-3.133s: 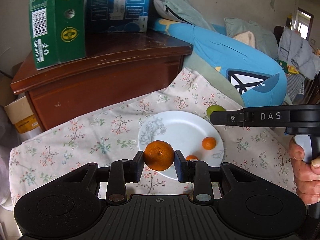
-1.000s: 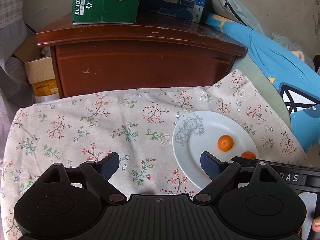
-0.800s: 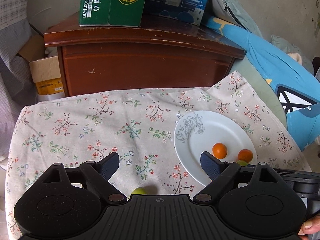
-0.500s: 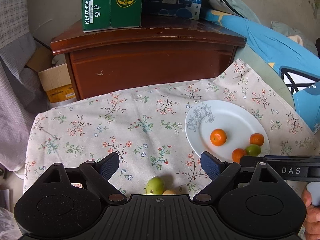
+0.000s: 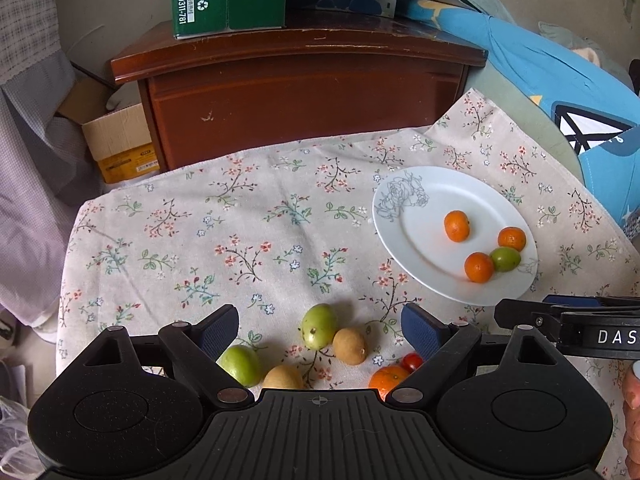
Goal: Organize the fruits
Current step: 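Move both grippers away from the plate toward the remaining fruit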
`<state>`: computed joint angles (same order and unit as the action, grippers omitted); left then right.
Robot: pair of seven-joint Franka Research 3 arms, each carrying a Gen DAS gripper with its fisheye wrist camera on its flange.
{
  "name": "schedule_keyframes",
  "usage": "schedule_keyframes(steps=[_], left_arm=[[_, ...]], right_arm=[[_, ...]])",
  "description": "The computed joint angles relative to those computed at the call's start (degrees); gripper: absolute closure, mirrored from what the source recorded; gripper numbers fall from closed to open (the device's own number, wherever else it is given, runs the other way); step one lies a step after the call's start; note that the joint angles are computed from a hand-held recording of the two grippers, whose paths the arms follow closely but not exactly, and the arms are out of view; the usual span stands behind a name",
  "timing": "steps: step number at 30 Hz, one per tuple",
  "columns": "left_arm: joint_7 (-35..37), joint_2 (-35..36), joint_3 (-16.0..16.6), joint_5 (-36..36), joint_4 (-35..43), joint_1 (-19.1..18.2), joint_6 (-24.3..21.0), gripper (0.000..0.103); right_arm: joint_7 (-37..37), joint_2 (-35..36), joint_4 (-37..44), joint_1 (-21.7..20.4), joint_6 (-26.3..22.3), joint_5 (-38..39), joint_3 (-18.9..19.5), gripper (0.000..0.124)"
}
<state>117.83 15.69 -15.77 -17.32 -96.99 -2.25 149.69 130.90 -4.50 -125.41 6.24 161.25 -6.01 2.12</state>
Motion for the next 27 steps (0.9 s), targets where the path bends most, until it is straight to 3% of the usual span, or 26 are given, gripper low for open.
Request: schedule_keyframes(steps=[16,22,27], left_arm=[[2.90,-1.87,1.24,-0.31,-2.71,1.31,-0.57,0.013],[12.73,-3.04,0.06,-7.81,-3.58,3.32,-6.61,0.013],[21.03,-5.12,0.29,-12.34,-5.91,2.83,-10.11,0.013]], right_arm=[[1.74,-1.22,-2.01,-0.21,0.31,0.24,0.77,0.047],[-4.10,-0.74,-2.39,1.19,0.85,7.36,-0.31,0.047],[-6.77,0.45,-1.48,1.67,0.25,7.58,0.04,0.048]])
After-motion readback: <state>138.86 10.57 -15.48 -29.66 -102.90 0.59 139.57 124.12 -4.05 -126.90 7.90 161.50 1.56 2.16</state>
